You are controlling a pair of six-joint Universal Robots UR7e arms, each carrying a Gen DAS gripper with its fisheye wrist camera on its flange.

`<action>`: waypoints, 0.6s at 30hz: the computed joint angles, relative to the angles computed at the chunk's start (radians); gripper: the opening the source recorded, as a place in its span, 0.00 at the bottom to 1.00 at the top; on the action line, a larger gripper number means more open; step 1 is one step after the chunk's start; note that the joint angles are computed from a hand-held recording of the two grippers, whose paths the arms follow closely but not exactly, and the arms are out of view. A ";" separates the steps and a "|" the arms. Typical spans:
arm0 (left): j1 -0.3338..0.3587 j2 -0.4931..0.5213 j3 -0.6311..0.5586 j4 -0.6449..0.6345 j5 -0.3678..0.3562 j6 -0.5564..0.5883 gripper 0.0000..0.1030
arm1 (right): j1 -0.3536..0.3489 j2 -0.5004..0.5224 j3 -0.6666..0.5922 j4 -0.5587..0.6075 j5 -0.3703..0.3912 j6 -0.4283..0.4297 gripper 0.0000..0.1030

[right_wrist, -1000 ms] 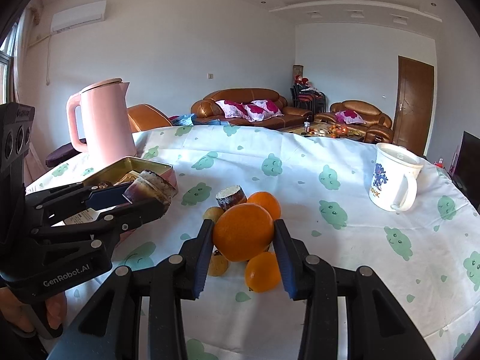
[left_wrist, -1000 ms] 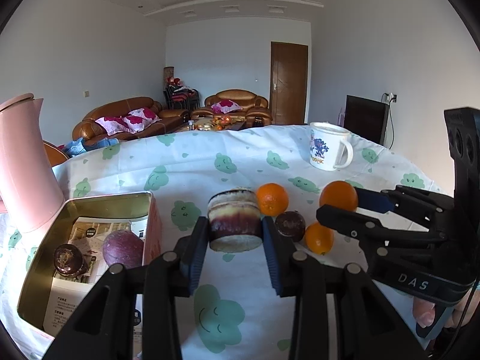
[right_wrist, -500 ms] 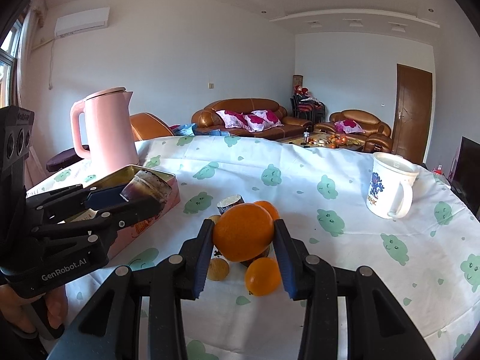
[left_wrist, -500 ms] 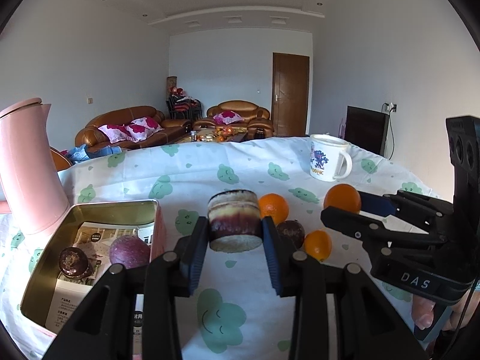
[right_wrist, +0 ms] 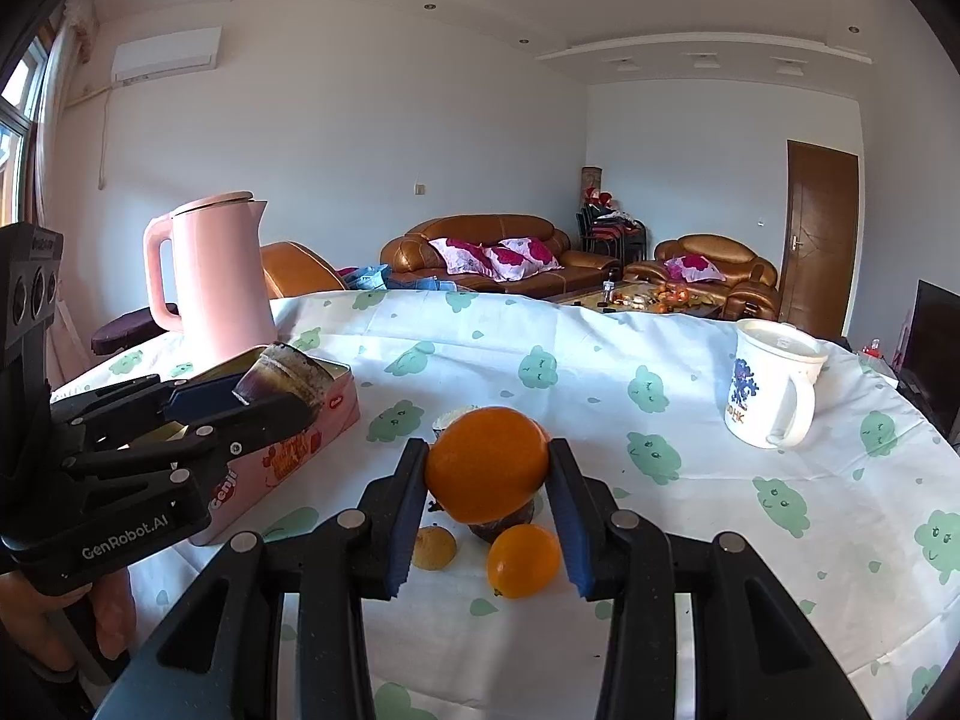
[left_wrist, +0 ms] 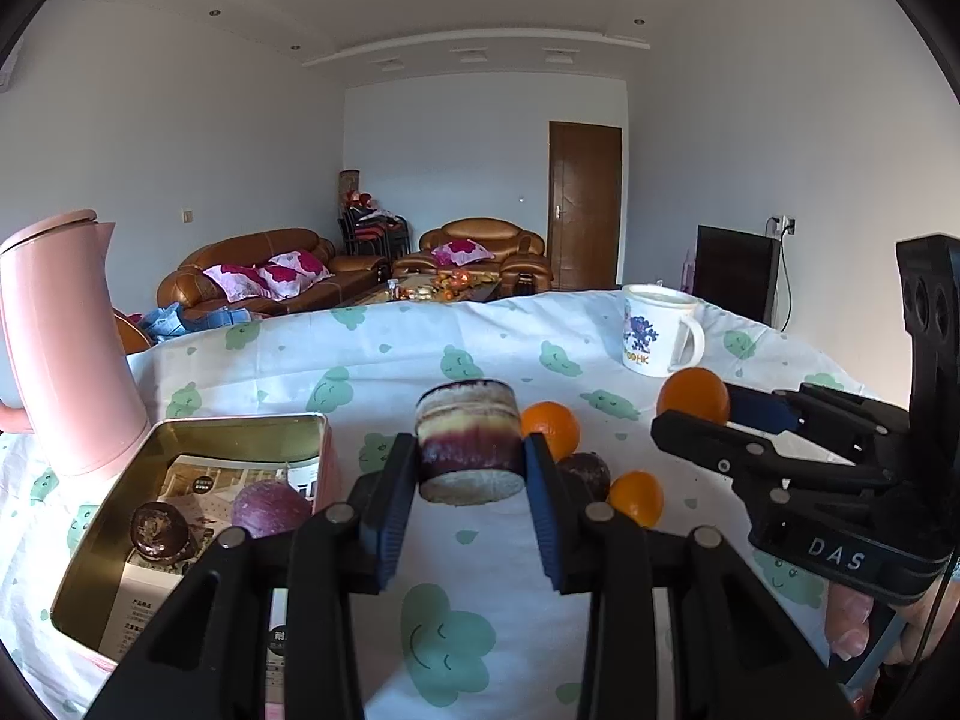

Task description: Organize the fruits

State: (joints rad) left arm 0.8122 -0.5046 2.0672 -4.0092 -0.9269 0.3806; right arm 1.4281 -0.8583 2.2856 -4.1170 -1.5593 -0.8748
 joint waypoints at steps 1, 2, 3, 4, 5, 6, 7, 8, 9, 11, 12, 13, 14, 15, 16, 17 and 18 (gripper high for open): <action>-0.001 0.001 0.001 -0.004 0.000 0.003 0.36 | 0.000 0.000 0.001 -0.003 0.002 -0.001 0.40; -0.002 0.001 0.001 -0.007 0.001 0.005 0.36 | 0.000 0.002 0.000 -0.006 0.002 -0.002 0.40; -0.003 0.002 0.002 -0.011 0.001 0.007 0.36 | 0.000 0.003 0.001 -0.013 0.005 -0.004 0.40; -0.004 0.003 0.003 -0.015 0.002 0.008 0.36 | 0.000 0.005 0.003 -0.019 0.007 -0.006 0.40; -0.005 0.003 0.004 -0.020 0.002 0.010 0.36 | 0.000 0.006 0.003 -0.025 0.009 -0.008 0.40; -0.005 0.003 0.005 -0.024 0.002 0.011 0.36 | 0.000 0.008 0.004 -0.031 0.011 -0.010 0.40; -0.005 0.004 0.005 -0.027 0.002 0.012 0.36 | -0.001 0.010 0.005 -0.038 0.013 -0.011 0.40; -0.006 0.004 0.006 -0.030 0.002 0.012 0.36 | -0.001 0.012 0.007 -0.045 0.017 -0.012 0.40; -0.007 0.005 0.007 -0.034 0.003 0.013 0.36 | -0.003 0.013 0.009 -0.052 0.021 -0.013 0.40; -0.007 0.006 0.008 -0.040 0.004 0.014 0.36 | -0.006 0.014 0.013 -0.065 0.031 -0.014 0.40; -0.007 0.006 0.008 -0.042 0.003 0.015 0.36 | -0.008 0.015 0.014 -0.070 0.035 -0.015 0.40; -0.007 0.006 0.009 -0.045 0.003 0.017 0.36 | -0.009 0.016 0.016 -0.074 0.039 -0.017 0.40; -0.008 0.007 0.009 -0.050 0.005 0.018 0.36 | -0.009 0.016 0.016 -0.075 0.041 -0.018 0.40; -0.008 0.008 0.010 -0.055 0.006 0.019 0.36 | -0.008 0.017 0.016 -0.077 0.041 -0.020 0.40; -0.009 0.008 0.011 -0.059 0.007 0.020 0.36 | -0.007 0.018 0.016 -0.078 0.040 -0.021 0.40; -0.009 0.008 0.013 -0.063 0.008 0.020 0.36 | -0.008 0.017 0.016 -0.076 0.040 -0.021 0.40; -0.009 0.007 0.013 -0.065 0.009 0.019 0.36 | -0.006 0.018 0.014 -0.076 0.038 -0.023 0.40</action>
State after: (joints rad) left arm 0.8033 -0.4979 2.0806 -4.0740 -0.9181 0.3999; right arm 1.4216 -0.8399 2.3001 -4.1933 -1.5218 -0.8974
